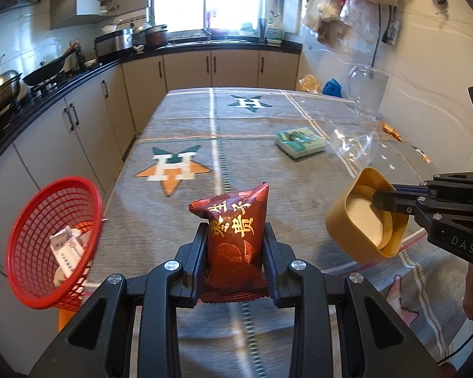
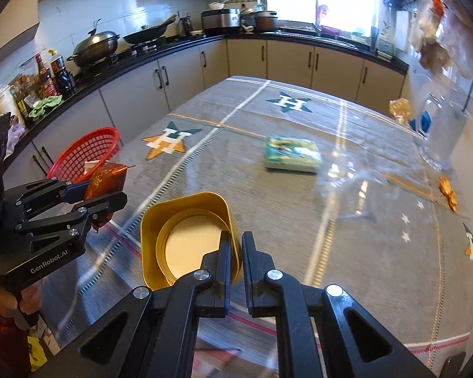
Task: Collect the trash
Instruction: 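Carry the red snack bag with the left gripper while the right gripper carries the yellow box to the basket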
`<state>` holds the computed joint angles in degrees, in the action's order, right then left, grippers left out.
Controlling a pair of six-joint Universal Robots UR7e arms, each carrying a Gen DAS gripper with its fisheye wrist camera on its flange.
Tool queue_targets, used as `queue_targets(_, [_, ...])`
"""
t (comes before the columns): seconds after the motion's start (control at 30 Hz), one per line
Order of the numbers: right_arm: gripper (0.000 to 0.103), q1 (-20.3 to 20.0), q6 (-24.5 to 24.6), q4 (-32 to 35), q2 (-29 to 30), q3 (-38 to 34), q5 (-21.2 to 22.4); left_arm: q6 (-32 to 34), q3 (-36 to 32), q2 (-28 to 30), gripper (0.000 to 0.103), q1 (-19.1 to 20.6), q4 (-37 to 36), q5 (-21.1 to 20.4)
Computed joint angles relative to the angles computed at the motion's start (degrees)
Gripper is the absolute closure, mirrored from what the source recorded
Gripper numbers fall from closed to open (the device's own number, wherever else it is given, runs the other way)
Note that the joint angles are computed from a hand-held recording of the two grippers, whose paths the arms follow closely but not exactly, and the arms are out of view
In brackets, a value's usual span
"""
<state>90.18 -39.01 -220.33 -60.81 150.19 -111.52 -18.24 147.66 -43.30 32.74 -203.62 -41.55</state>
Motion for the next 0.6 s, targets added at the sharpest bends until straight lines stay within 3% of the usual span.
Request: queue_targets(0.6, [0.095,11.5,6.69,8.83,10.08,-10.9,-3.27,2.88,7.06,-13.37,0.073,7.41,-3.8,5.19])
